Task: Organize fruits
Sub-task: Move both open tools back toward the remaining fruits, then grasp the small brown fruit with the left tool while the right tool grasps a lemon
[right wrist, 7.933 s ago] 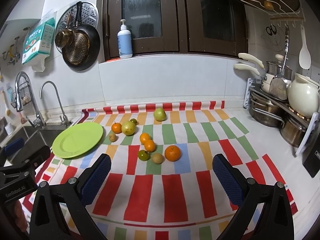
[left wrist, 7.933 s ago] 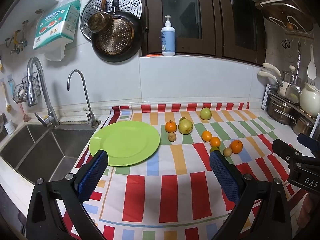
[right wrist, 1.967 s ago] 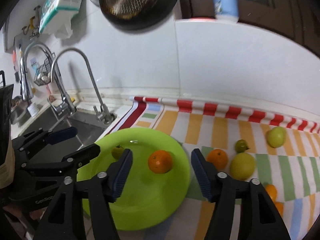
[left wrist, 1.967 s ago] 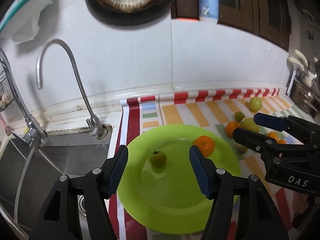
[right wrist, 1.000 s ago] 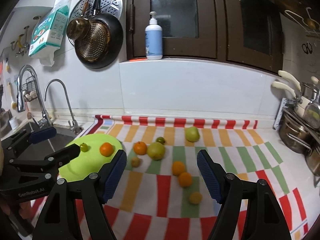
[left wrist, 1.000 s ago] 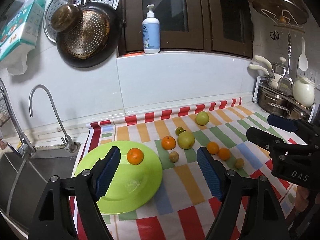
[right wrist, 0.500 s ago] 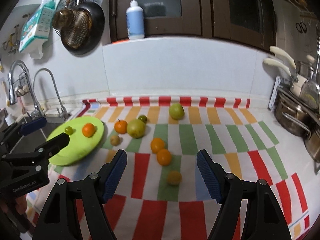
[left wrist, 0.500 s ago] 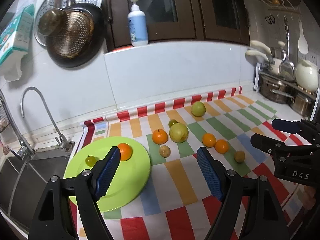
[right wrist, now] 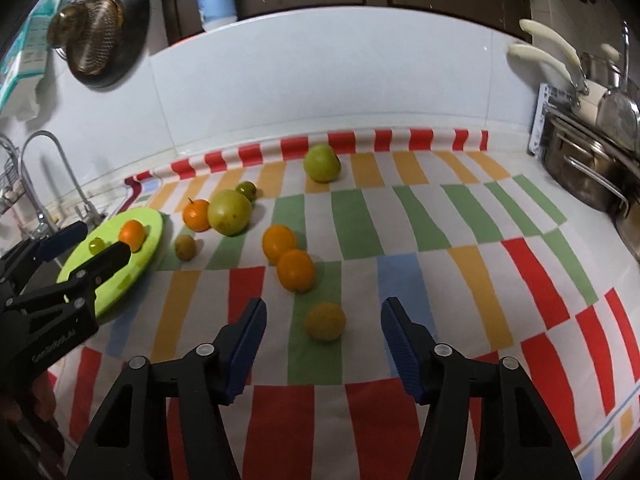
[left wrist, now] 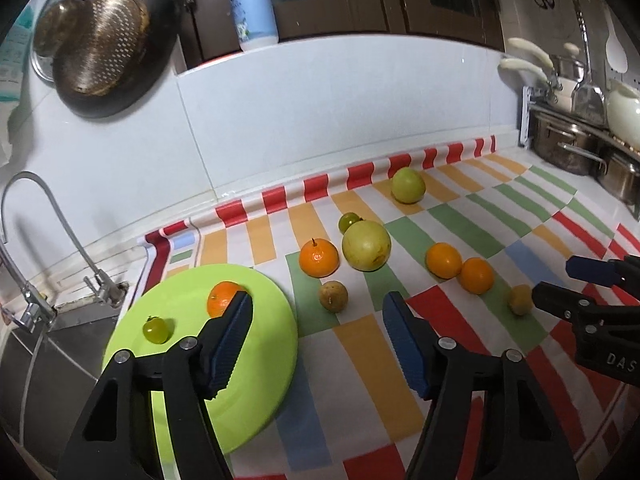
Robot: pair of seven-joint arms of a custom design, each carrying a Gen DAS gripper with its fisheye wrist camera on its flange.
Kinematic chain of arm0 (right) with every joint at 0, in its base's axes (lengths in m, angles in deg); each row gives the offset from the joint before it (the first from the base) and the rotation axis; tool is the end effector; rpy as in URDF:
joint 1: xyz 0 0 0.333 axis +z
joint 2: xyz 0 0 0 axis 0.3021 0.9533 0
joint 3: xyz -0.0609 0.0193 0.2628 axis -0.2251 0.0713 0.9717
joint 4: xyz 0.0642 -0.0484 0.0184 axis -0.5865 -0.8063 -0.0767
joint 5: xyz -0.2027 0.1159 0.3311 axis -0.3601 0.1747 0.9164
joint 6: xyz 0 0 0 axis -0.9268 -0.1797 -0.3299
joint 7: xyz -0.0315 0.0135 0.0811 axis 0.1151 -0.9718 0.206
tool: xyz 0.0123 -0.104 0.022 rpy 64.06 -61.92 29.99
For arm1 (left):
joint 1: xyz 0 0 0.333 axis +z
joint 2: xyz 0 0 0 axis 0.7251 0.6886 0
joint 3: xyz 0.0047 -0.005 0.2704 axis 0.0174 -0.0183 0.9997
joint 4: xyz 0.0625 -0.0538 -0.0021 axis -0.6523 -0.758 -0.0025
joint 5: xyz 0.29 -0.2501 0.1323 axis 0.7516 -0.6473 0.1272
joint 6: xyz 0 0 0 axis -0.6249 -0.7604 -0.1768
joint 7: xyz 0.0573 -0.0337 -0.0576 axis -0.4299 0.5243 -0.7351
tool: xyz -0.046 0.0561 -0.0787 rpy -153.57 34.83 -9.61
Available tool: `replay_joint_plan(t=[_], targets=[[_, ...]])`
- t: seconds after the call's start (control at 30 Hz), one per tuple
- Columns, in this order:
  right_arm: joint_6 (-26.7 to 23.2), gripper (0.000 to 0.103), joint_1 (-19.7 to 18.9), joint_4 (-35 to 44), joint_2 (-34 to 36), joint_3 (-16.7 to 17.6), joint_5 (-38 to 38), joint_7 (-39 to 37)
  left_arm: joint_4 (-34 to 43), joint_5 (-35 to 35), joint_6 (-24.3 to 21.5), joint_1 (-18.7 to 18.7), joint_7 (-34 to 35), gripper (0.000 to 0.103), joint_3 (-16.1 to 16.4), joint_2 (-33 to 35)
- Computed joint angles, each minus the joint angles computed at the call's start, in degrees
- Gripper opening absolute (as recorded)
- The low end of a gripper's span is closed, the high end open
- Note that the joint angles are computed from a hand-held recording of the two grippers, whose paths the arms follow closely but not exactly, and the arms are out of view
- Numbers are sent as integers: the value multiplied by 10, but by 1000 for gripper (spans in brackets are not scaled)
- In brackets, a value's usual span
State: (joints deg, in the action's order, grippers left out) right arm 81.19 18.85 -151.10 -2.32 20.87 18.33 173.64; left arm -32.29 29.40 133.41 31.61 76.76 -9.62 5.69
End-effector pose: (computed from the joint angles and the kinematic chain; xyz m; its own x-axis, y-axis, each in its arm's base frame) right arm 0.5090 0.0587 0.4373 -0.1516 -0.9839 -0.0950 -0.6758 0.1733 -0.7164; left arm 0.5796 -0.2469 0.4524 -0.3500 -0.9245 -0.1508 -0.4994 0.3203 -0.8050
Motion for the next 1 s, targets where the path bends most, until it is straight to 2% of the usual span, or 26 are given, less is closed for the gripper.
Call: replay_joint_plan(t=[0.1, 0.2, 0.3, 0.43, 0.67, 0.83, 1.0], targets=[[-11, 55, 7, 7, 12, -5, 14, -4, 25, -32, -8, 2, 41, 62, -7, 28], [-20, 51, 13, 12, 22, -9, 27, -7, 53, -50, -19, -10, 68, 59, 1, 56], [-29, 48, 2, 18, 30, 2, 4, 16, 77, -83, -28, -17, 106, 55, 3, 79], [-41, 43, 10, 27, 38, -4, 8, 18, 107, -125, -46, -28, 146, 50, 6, 106], [-50, 35, 22, 41, 53, -12, 26, 9, 141, -174, -74, -39, 187, 41, 11, 136], [-48, 29, 22, 49, 62, -12, 17, 14, 164, -205, -99, -40, 211, 40, 9, 151], [-47, 28, 16, 60, 71, -11, -11, 26, 186, -227, -119, -38, 233, 35, 3, 166]])
